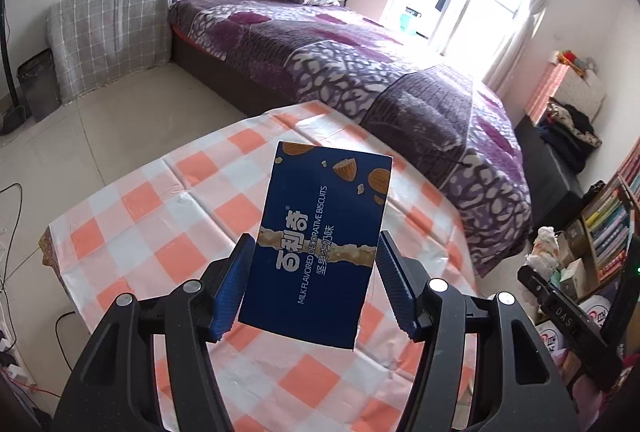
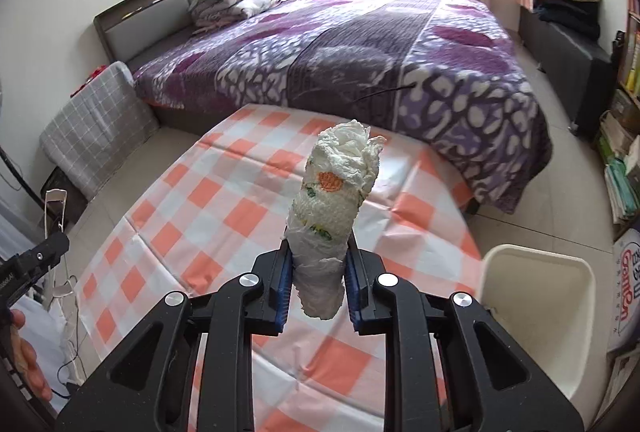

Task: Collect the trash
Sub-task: 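Carry both items to the white bin and release them from both tools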

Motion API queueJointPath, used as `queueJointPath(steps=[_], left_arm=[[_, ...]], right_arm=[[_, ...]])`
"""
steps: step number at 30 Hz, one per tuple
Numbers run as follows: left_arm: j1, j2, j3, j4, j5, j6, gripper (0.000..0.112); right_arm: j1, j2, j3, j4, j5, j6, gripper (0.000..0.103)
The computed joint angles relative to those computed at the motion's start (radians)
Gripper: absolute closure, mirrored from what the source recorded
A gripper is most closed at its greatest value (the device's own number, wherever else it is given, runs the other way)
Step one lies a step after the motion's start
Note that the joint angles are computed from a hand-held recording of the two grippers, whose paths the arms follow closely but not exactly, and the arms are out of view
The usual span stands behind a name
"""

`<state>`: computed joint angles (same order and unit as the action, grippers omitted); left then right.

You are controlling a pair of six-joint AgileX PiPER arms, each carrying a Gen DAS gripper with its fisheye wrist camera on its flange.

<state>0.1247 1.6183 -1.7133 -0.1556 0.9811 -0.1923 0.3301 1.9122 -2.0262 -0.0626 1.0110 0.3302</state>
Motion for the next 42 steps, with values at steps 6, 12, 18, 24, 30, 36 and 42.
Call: queueJointPath(steps=[6,12,18,24,30,36,42], left_arm=[[-0.166,-0.019,-0.088,0.049,0.054,-0.12,0.051],[-0.343,-0.008,-0.047,0.12,-0.015,-0.25,0.051],[-0.472,0.072,-0.007,0.131,-0.07,-0.279,0.051],[-0.595,0.167,-0.079,0.161,-0.079,-0.29,0.051],[-0.703,0.294,-0.23,0.172,-0.052,-0.287,0.051],[-0.752,0.421,-0.384,0.079,-0.045,-0.199,0.043],[-0.749,0.408,-0.364,0.043,-0.071,-0.198,0.025]], right_arm=[[-0.121,-0.163,0.21,-0.019,0.001,0.051,0.081],[-0.273,-0.165,0.308,-0.023,0.055,0.118,0.045],[-0.386,-0.182,0.359,-0.065,0.016,0.194,0.021],[-0.466,-0.23,0.418,-0.147,-0.082,0.284,0.017],[-0.533,-0.265,0.445,-0.162,-0.115,0.286,0.015],[-0.618,-0.307,0.484,-0.137,-0.159,0.295,0.014],[-0.644,-0.35,0.528,-0.138,-0.218,0.289,0.013]])
